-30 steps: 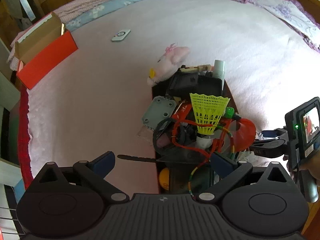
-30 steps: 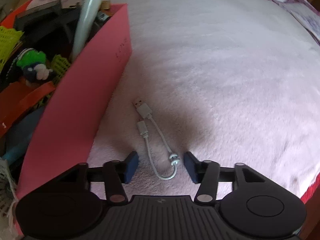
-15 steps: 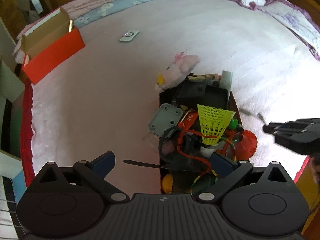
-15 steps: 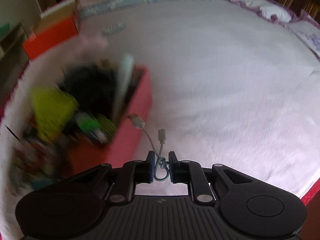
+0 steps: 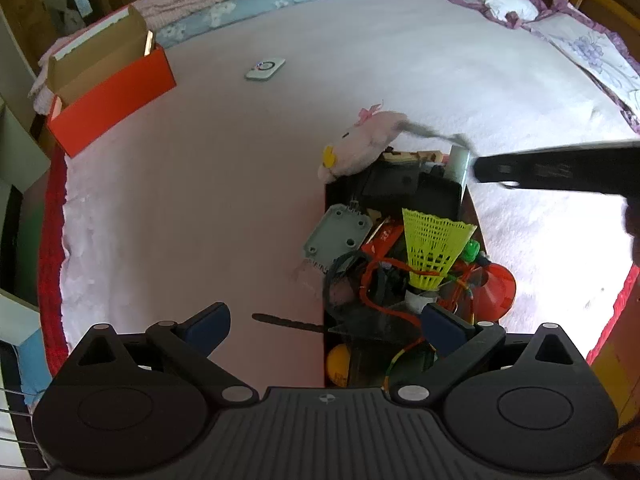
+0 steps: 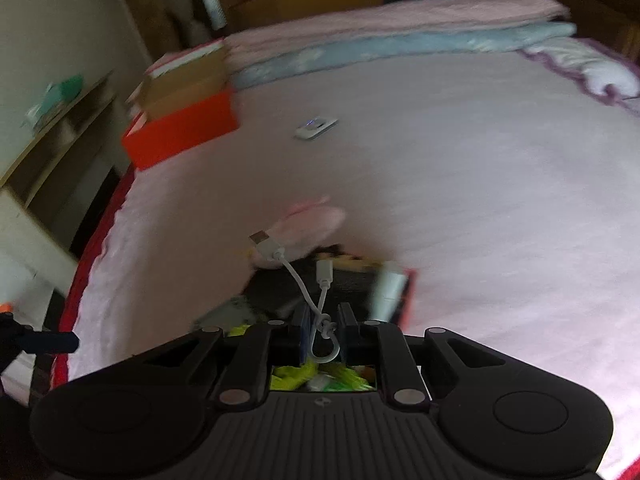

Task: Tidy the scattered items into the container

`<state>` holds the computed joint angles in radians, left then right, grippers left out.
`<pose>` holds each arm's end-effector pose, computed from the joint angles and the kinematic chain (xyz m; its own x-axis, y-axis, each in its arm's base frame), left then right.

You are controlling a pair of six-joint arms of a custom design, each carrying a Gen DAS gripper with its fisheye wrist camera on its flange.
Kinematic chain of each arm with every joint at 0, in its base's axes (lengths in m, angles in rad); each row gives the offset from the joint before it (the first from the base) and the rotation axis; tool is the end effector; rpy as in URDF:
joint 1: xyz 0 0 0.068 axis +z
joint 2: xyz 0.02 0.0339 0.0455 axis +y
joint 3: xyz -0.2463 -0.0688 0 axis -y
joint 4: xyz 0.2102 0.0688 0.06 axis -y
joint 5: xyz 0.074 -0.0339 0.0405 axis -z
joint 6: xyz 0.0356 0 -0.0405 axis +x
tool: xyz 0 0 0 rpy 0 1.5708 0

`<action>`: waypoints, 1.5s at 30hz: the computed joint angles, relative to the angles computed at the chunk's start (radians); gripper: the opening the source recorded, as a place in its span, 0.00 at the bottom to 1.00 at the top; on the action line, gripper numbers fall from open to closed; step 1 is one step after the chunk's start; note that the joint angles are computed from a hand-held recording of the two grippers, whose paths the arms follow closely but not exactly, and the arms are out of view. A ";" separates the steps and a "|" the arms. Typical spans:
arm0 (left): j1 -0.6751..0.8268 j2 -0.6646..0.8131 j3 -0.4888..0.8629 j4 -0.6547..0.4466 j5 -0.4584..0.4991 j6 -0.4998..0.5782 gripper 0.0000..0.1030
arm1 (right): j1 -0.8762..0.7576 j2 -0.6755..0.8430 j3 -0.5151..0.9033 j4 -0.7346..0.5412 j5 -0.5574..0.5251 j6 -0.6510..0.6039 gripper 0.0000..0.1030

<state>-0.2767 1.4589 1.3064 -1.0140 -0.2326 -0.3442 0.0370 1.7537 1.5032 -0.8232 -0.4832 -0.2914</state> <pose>0.2448 -0.0610 0.2857 -0.8928 -0.0878 -0.4418 -0.1303 0.9892 0.0668 0.3328 0.0289 0.2690 -0.7683 -0.2830 -0.5741 -0.4958 0.8304 0.2542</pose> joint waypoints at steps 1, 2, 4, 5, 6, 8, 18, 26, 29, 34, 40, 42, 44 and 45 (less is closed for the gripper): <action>0.000 -0.003 -0.002 -0.001 0.001 -0.001 0.99 | 0.020 0.015 0.017 -0.018 0.004 0.008 0.20; 0.002 -0.008 -0.004 -0.002 0.003 -0.001 0.99 | 0.033 0.020 0.030 -0.030 0.008 0.020 0.22; 0.006 -0.017 -0.005 -0.003 0.007 0.000 0.99 | 0.053 0.001 0.063 -0.072 0.019 0.041 0.32; 0.007 -0.021 -0.004 -0.004 0.008 0.000 0.99 | 0.054 -0.008 0.066 -0.082 0.019 0.043 0.38; 0.008 -0.024 -0.001 -0.005 0.009 0.001 0.99 | 0.040 -0.010 0.089 -0.107 0.013 0.034 0.40; 0.009 -0.033 0.010 -0.011 0.011 0.003 0.99 | 0.035 -0.047 0.097 -0.152 0.017 0.030 0.43; -0.052 -0.070 0.121 -0.108 0.005 0.004 0.99 | -0.112 -0.204 0.195 -0.485 0.002 -0.043 0.66; -0.165 -0.106 0.156 -0.202 -0.059 -0.035 0.99 | -0.182 -0.312 0.220 -0.657 0.022 -0.113 0.72; -0.192 -0.126 0.153 -0.229 -0.059 -0.048 0.99 | -0.225 -0.317 0.256 -0.690 0.005 -0.143 0.73; -0.216 -0.140 0.155 -0.247 -0.067 -0.060 0.99 | -0.264 -0.313 0.298 -0.712 -0.020 -0.153 0.74; -0.225 -0.137 0.164 -0.260 -0.076 -0.072 1.00 | -0.265 -0.323 0.294 -0.717 -0.022 -0.166 0.75; -0.222 -0.136 0.163 -0.261 -0.072 -0.072 1.00 | -0.255 -0.327 0.287 -0.711 -0.018 -0.162 0.75; -0.217 -0.134 0.162 -0.261 -0.068 -0.069 1.00 | -0.252 -0.331 0.283 -0.709 -0.016 -0.160 0.76; -0.215 -0.134 0.162 -0.260 -0.066 -0.067 1.00 | -0.254 -0.331 0.285 -0.712 -0.016 -0.161 0.76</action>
